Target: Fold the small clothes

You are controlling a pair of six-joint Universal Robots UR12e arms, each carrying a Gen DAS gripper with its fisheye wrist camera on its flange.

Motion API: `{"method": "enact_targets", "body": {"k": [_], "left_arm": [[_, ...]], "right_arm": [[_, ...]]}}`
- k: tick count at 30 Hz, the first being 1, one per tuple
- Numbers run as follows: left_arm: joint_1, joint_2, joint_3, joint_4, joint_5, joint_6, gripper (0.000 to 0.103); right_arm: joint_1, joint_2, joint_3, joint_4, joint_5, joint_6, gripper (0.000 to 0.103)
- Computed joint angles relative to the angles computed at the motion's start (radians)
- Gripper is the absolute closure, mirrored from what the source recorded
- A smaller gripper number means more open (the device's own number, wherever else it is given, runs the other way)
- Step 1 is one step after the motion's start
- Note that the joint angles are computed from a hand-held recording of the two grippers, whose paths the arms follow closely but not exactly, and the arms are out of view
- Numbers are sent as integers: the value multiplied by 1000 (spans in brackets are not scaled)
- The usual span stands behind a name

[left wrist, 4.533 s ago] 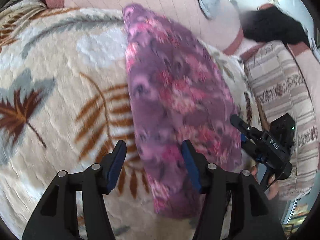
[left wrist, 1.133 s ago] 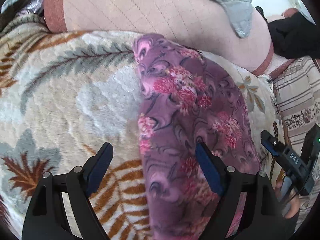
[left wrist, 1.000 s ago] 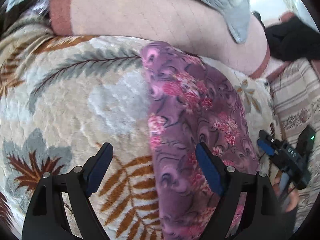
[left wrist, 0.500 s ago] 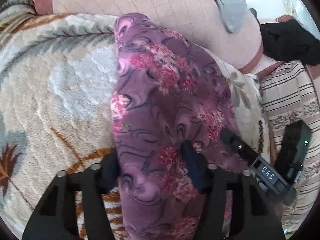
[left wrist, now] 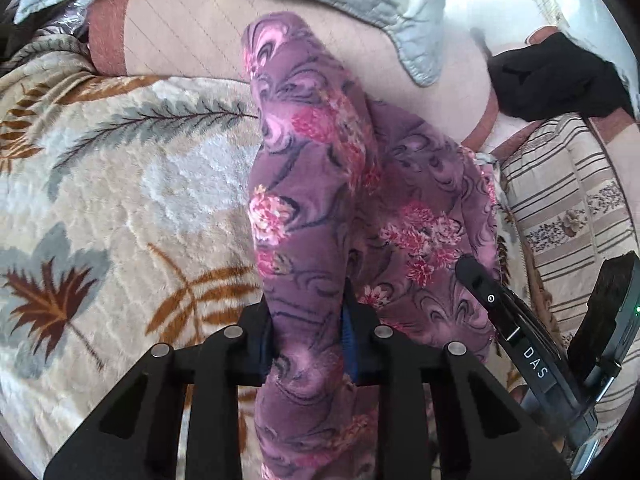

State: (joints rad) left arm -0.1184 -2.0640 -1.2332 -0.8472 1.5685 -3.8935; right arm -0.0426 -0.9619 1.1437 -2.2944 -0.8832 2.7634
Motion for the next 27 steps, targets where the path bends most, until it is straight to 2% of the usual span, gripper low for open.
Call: {"method": "enact_targets", "body": {"k": [5, 8, 14, 17, 19, 20, 21, 22, 23, 24, 25, 26, 27], "left_arm": [[-10, 40, -38, 5, 3, -17, 79], [-11, 44, -47, 4, -10, -26, 78], [10, 21, -39, -45, -51, -48, 75], [26, -3, -28, -75, -71, -61, 74], [39, -4, -51, -34, -115, -58, 70], [44, -1, -65, -8, -135, -56, 68], [51, 4, -86, 35, -161, -53, 64], [54, 6, -101, 64, -185, -54, 61], [60, 7, -116, 95, -219, -66, 56], [66, 4, -131, 128, -259, -92, 50], [67, 3, -142, 150, -283, -116, 47], [66, -2, -144, 158, -299, -132, 46], [61, -4, -142, 160, -287, -139, 46]], "right_arm": [[-8, -50, 47, -7, -3, 4, 81], [-5, -57, 49, 13, -12, 4, 81], [9, -23, 18, 53, -30, 38, 80], [18, 25, -34, 90, -48, 67, 79], [16, 53, -63, 112, -56, 91, 75], [9, 67, -79, 135, -31, 96, 73], [-3, 85, -99, 182, 26, 92, 70], [-16, 103, -121, 246, 91, 76, 58], [-21, 115, -140, 301, 122, 56, 45], [-25, 133, -173, 399, 149, 15, 40], [-25, 146, -192, 472, 173, -23, 38], [-25, 150, -194, 503, 192, -56, 38], [-24, 145, -188, 493, 187, -79, 38]]}}
